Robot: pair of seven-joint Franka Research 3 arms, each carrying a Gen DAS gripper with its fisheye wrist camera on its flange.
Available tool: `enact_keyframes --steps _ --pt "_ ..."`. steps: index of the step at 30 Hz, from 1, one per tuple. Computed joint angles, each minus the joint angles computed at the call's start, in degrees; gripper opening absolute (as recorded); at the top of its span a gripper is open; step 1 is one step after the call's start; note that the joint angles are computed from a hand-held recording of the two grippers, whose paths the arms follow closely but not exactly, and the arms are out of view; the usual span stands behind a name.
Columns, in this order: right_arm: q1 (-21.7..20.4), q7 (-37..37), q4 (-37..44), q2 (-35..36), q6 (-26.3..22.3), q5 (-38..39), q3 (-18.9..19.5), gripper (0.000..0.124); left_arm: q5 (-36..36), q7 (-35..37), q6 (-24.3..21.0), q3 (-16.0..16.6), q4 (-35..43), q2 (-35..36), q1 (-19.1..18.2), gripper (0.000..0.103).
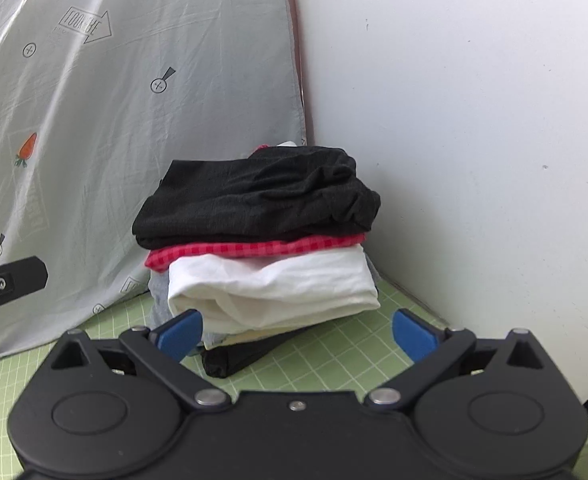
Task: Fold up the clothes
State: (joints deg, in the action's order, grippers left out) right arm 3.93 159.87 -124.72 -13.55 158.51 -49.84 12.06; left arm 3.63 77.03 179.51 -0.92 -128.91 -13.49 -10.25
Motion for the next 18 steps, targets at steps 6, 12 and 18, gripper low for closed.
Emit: enact_keyframes --steps 6,12,18 --pt "1.3 1.3 -7.2 -7.3 -4.3 2.2 3.2 0.103 0.2 2.4 -1.9 2.5 -8.8 -7.7 -1.8 0.103" --pt "0.9 2.2 -12.7 -13.9 -8.1 3.9 7.7 0.103 0.2 5.2 -4.7 4.0 -15.8 -14.2 -2.2 0.103" --pt "1.6 1.5 -15.9 -18.2 -9.3 8.7 10.1 0.103 -0.6 8.4 -7.1 6.2 -20.4 -19.3 -4.2 0.103"
